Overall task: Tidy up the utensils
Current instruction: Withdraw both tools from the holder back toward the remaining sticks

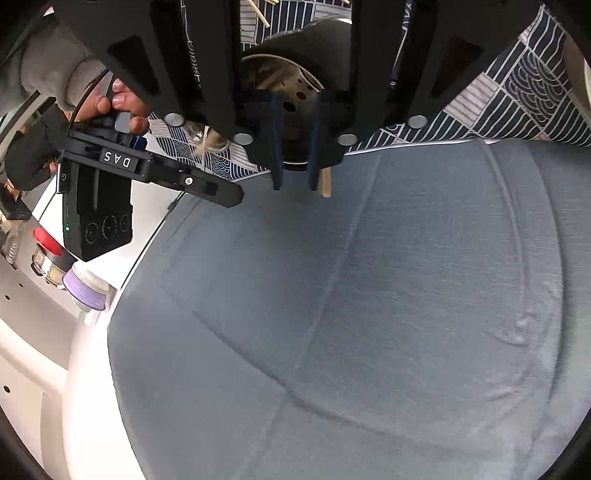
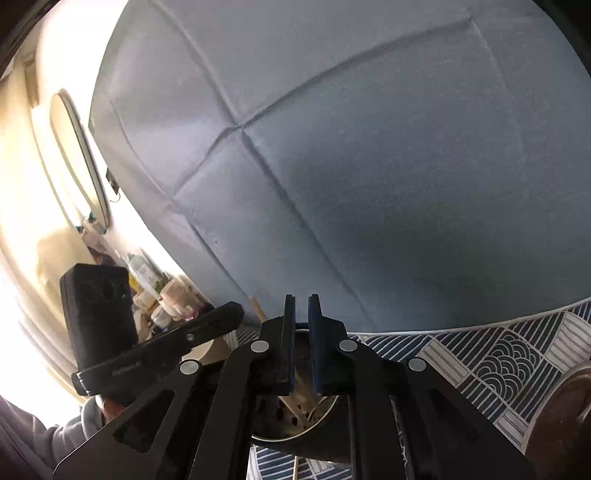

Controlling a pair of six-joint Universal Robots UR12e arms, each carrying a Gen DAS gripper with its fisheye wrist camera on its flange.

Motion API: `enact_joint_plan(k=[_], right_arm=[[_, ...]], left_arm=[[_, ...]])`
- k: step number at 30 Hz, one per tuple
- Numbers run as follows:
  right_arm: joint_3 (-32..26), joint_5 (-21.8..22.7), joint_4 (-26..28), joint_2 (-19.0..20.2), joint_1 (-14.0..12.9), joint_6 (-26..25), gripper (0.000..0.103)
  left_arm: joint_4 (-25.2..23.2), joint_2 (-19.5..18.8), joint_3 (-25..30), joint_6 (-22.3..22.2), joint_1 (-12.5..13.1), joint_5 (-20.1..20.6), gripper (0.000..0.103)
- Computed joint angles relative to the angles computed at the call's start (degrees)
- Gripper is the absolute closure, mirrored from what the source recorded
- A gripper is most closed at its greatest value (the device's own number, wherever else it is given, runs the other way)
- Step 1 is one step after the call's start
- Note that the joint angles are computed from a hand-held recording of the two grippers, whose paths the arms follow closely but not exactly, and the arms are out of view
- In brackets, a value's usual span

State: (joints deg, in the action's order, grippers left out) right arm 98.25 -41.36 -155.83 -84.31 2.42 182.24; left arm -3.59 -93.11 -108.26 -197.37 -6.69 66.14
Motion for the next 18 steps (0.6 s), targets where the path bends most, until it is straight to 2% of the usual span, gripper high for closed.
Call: enact_joint_plan(k=[2,3,7,10,13,18], right_arm=[[0.0,-0.2,0.0,-0.4,-0.2,0.1,0.094],[0.1,-0.6,-0.3,-0.6,-0.2,0.3,0.092],[0.5,-1.1,-1.0,-1.6,-0.5,1.5,0.078],[1.1,-1.9,-1.5,-2.7,-0.8,2.0,0.067],[1.8,-2.6,-1.4,-3.8,-1.1,2.1,0.057],[3.1,-3.7,-0.7,-5.8,-1.8,2.2,0.047]], left_arm=[[-0.2,0.7,-0.2,-0.2,-0.1,1.0,0.076],[-0.3,1.1,-0.4,-0.2,-0.2,1.5,0.075],[-1.7,2.6,-0.9,-0.3,-0.7,3.7,0.059],[-3.9,4.0,-1.3,-1.7,-1.5,6.3,0.038],[-5.7,5.2,-1.8,-2.7,-2.0,7.9,0.028],[-10.7,7.4,-3.0,-4.9,-2.4,10.1,0.015]])
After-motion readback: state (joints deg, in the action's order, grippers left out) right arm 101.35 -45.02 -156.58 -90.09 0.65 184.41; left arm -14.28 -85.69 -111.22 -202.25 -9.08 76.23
